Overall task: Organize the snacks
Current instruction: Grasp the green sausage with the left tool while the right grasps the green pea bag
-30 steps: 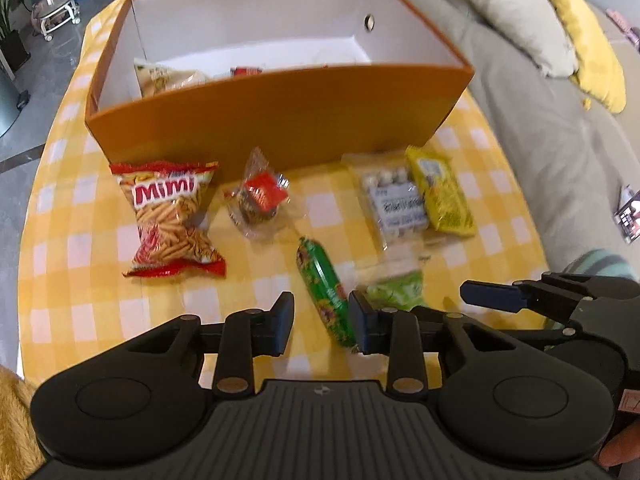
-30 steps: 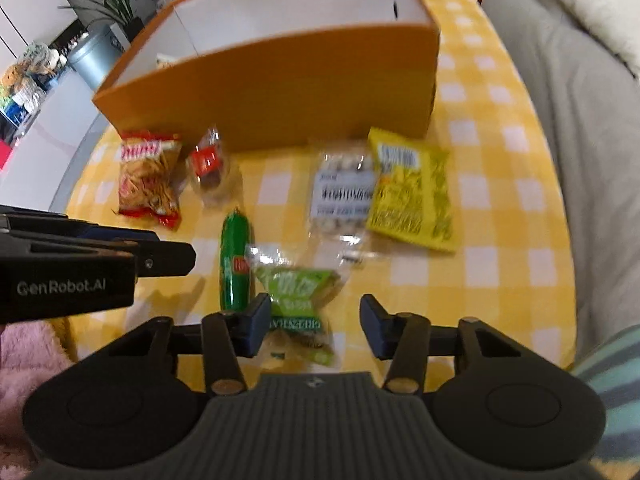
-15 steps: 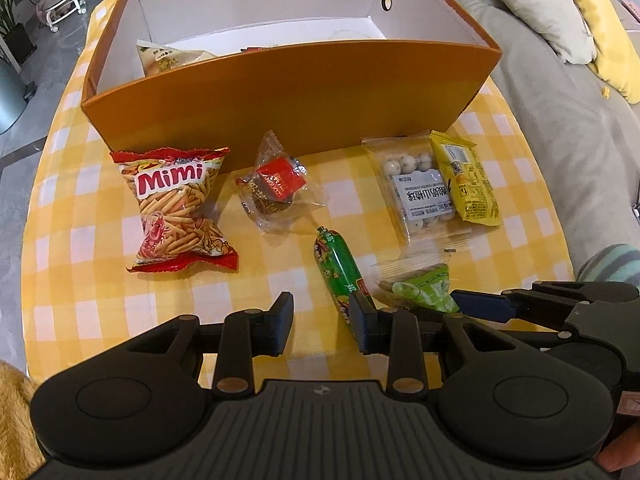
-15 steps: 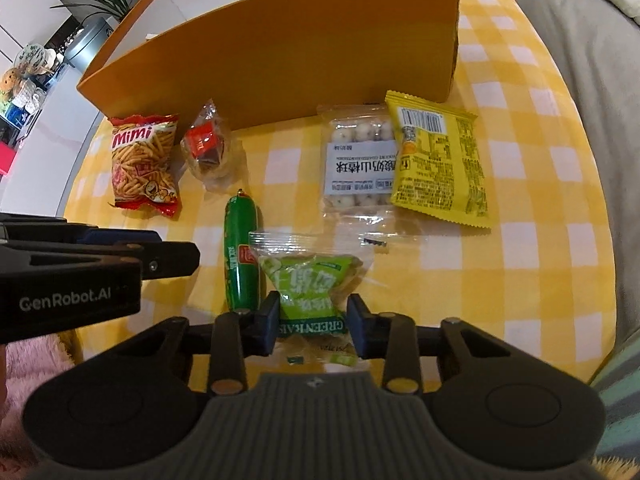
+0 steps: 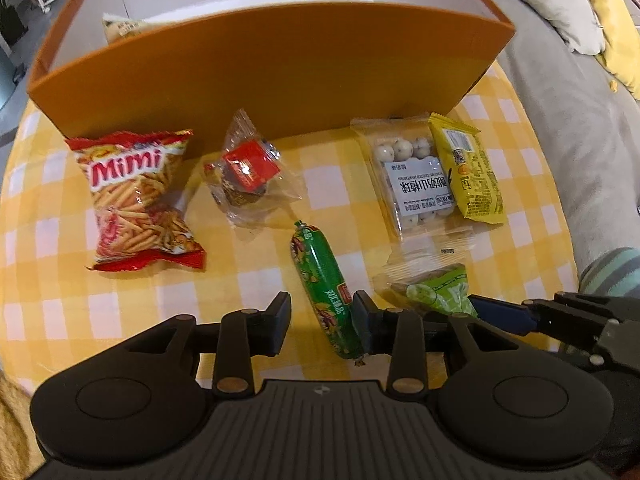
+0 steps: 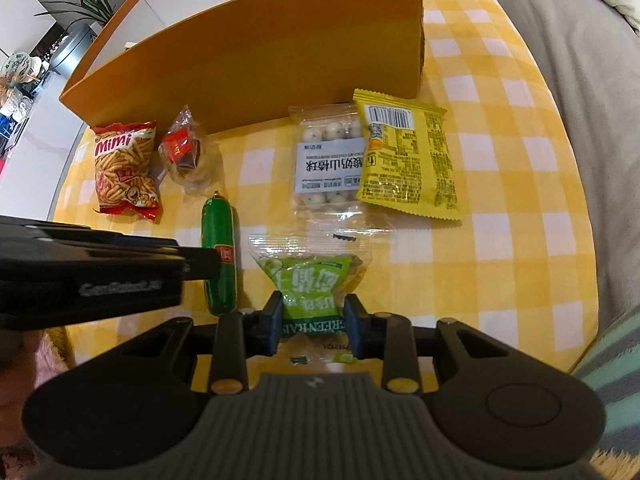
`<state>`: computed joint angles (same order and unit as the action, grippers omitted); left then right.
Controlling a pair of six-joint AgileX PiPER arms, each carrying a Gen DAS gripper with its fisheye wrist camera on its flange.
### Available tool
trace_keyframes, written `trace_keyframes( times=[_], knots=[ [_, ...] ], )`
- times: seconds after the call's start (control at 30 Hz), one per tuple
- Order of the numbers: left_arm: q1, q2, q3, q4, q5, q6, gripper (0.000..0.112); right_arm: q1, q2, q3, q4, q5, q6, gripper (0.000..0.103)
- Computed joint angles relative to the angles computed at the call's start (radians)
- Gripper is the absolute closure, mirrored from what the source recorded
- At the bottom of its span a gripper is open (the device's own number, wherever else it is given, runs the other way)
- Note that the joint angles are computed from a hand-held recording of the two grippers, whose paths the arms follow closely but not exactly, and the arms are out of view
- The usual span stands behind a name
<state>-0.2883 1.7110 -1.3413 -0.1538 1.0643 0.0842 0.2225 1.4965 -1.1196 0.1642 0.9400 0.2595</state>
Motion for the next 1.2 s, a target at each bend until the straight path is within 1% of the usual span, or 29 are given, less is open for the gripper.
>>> trace_keyframes(
  times=[0.27, 0.37, 0.4, 0.47, 0.5, 0.6, 0.77, 1.0, 1.2],
  knots=[
    [-0.014, 0.059, -0.025, -0.02, 0.019, -0.026, 0.068, -0.01, 0.007, -0.001, 0.019, -0.001, -0.017, 0.073],
    [-0.026, 0.055, -0.018, -0.01, -0.009, -0.036, 0.068, -0.013, 0.01, -0.001, 0.026, -0.002, -0.022, 0.072],
    [-0.029, 0.057, -0.019, -0.008, -0.015, -0.039, 0.07, -0.014, 0.01, 0.0, 0.027, -0.002, -0.024, 0.072],
    [-0.035, 0.058, -0.019, -0.004, -0.024, -0.035, 0.078, -0.016, 0.01, 0.002, 0.031, -0.003, -0.029, 0.072],
    [-0.04, 0.058, -0.019, -0.005, -0.028, -0.025, 0.088, -0.017, 0.01, 0.003, 0.033, -0.003, -0.031, 0.072],
    [-0.05, 0.054, -0.01, 0.007, -0.036, -0.016, 0.088, -0.02, 0.01, 0.003, 0.037, -0.003, -0.036, 0.072],
    [-0.025, 0.025, 0.0, -0.005, -0.021, 0.017, 0.088, -0.014, 0.007, -0.007, 0.023, 0.01, -0.029, 0.074],
    [0.022, -0.045, -0.021, -0.055, 0.041, 0.082, 0.088, -0.004, -0.021, -0.052, 0.007, 0.074, -0.032, 0.074],
    [0.065, -0.09, -0.074, -0.108, 0.09, 0.132, 0.088, 0.017, -0.038, -0.144, -0.037, 0.134, -0.046, 0.074]
  ],
)
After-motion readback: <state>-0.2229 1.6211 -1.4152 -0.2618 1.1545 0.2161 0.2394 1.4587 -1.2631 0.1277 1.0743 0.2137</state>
